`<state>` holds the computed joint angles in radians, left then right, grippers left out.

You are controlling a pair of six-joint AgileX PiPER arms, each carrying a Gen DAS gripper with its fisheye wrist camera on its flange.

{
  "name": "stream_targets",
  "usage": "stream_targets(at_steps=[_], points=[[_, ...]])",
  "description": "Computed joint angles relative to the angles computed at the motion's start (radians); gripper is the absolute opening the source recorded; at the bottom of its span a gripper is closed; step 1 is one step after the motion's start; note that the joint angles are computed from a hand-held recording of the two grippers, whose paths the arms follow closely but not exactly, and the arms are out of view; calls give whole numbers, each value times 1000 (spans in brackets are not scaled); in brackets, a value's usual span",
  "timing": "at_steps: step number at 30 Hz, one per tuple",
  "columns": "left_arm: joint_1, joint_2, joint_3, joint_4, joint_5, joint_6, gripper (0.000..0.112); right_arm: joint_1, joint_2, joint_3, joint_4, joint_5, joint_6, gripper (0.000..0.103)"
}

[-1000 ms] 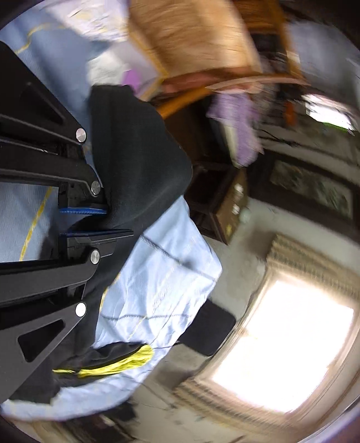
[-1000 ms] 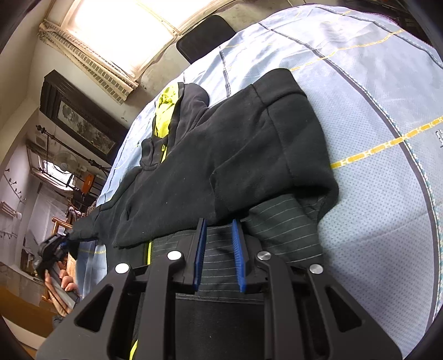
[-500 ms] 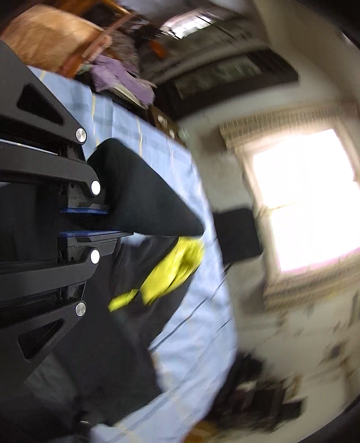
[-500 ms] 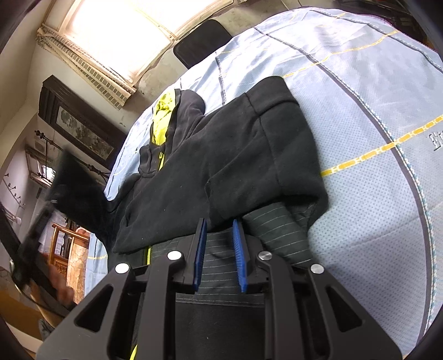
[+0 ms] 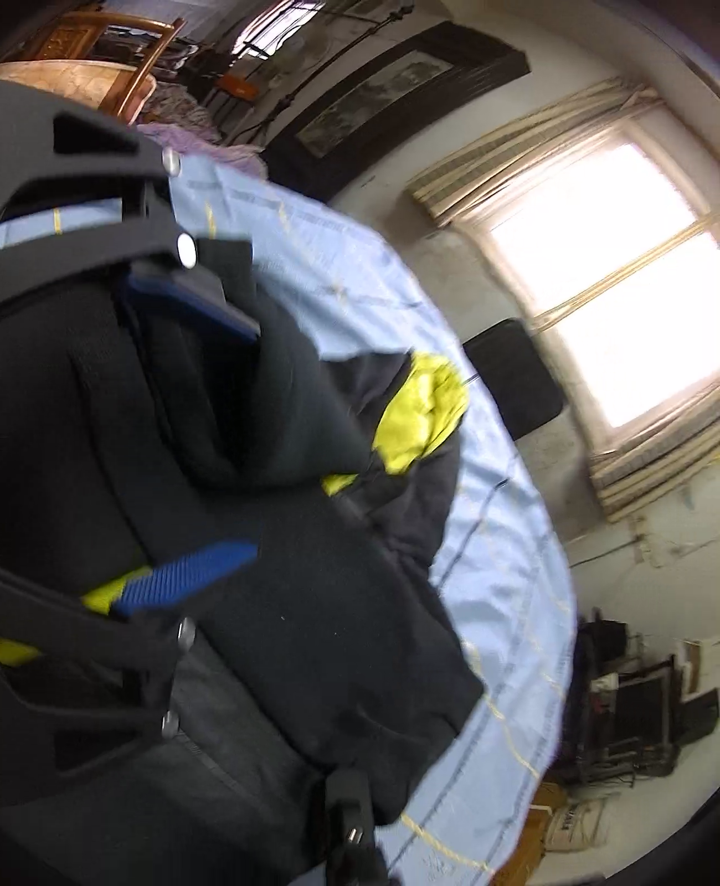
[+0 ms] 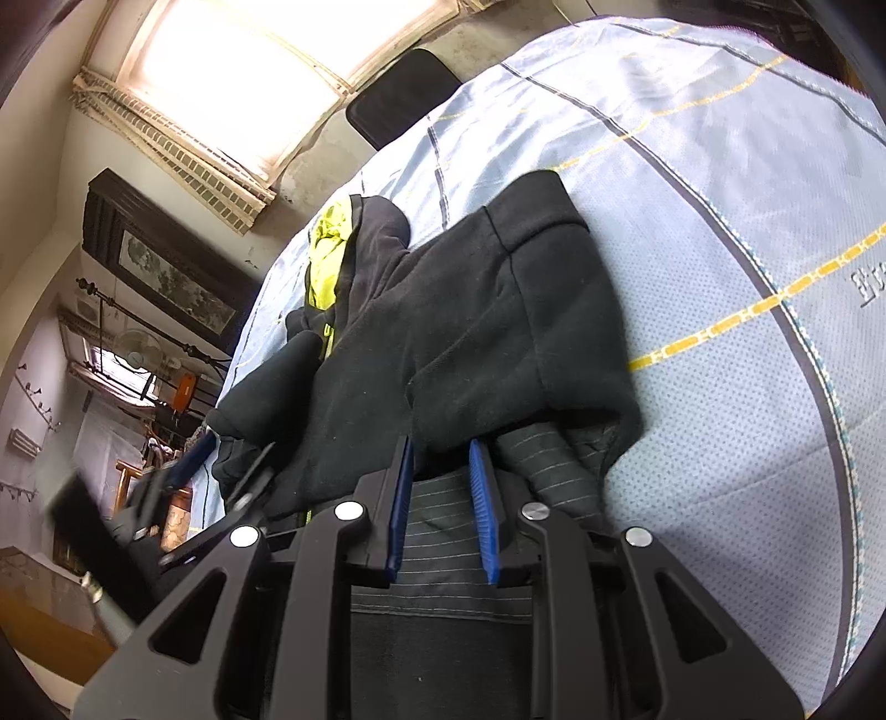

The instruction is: Fold large clothes

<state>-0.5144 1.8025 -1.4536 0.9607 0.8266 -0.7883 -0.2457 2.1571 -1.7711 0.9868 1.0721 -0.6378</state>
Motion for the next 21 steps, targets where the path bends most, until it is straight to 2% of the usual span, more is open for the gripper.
stream_targets(at_steps=[2, 5, 7, 10, 14, 16, 21], points=[[17, -79, 67, 31, -2, -34, 90, 0, -15, 17, 15, -3, -30, 22], [123, -165, 141, 3, -41, -45, 90, 5, -46, 54, 59, 10, -116, 22], [222, -186, 149, -91, -76, -7, 90, 25, -94, 104, 81, -10, -185, 22], [387, -160, 122, -314, -139, 142, 90, 100, -180, 154, 51, -63, -246, 22], [451, -110, 130, -402, -168, 209, 90, 264, -260, 146, -106, -173, -230, 23], [473, -96, 134, -486, -175, 281, 91, 362, -276, 122, -213, -241, -207, 32], [555, -102, 118, -699, -183, 482, 91, 543, -202, -21, -487, -322, -44, 35]])
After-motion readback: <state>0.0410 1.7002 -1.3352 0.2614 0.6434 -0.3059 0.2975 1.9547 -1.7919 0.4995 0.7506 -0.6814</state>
